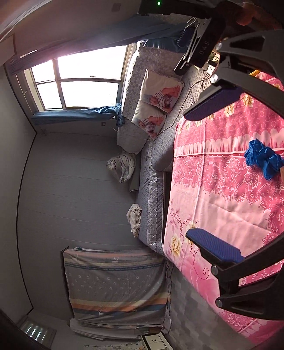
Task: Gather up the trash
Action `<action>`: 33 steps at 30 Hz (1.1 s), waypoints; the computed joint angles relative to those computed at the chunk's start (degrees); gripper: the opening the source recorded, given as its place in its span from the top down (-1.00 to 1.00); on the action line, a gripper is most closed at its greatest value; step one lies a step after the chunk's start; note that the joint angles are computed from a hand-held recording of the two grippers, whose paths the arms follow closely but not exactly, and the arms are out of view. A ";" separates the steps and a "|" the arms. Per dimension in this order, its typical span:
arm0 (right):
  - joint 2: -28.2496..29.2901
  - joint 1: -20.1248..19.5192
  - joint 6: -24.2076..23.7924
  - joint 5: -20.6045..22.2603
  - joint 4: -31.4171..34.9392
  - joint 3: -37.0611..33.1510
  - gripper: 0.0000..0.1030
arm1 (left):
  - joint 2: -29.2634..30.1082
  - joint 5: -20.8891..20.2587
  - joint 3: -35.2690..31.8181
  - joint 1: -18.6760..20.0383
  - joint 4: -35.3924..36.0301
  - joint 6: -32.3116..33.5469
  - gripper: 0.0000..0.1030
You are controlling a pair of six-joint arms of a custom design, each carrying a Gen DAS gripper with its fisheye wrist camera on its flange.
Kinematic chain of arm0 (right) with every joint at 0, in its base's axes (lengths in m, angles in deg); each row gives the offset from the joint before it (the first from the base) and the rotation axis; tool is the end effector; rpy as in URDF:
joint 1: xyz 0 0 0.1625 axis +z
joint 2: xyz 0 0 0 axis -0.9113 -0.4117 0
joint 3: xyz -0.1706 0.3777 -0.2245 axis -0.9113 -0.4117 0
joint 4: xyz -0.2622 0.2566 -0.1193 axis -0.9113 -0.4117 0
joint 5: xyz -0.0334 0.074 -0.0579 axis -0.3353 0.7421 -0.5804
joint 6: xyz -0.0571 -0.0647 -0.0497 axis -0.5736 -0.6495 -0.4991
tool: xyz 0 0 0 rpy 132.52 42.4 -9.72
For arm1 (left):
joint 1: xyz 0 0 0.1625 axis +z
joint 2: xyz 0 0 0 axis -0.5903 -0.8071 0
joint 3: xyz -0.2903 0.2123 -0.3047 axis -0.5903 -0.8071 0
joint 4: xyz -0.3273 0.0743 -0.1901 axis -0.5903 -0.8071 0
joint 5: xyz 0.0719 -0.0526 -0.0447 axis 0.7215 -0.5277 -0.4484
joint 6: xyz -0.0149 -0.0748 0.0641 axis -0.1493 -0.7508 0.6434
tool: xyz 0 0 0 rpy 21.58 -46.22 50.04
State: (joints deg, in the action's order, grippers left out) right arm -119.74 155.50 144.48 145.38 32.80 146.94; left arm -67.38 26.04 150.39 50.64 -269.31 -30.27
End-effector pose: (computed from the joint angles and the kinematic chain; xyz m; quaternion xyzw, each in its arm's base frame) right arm 0.1021 -0.3241 0.2631 0.1439 -0.7244 0.5892 0.3277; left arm -0.3021 -0.3122 0.0740 0.2633 0.7578 -0.5519 0.2278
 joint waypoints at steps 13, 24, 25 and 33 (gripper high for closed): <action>-3.08 2.76 -1.76 1.84 -22.25 11.88 -0.84 | 1.97 3.44 2.23 -6.52 -1.12 -3.90 -0.84; -3.45 -0.86 0.82 -0.26 -21.95 13.45 -0.84 | 3.60 3.23 2.72 -7.12 -1.06 -6.10 -0.84; -3.20 -1.07 0.74 -0.31 -22.18 13.48 -0.84 | 3.51 3.10 2.67 -6.96 -1.11 -5.87 -0.84; -2.04 -1.95 1.21 -0.41 -20.99 12.47 -0.84 | 3.39 2.82 3.08 -6.72 -0.19 -7.45 -0.84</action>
State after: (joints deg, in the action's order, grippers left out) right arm -121.79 153.55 145.69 144.97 11.81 159.41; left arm -63.99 28.86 153.47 43.92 -269.50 -37.72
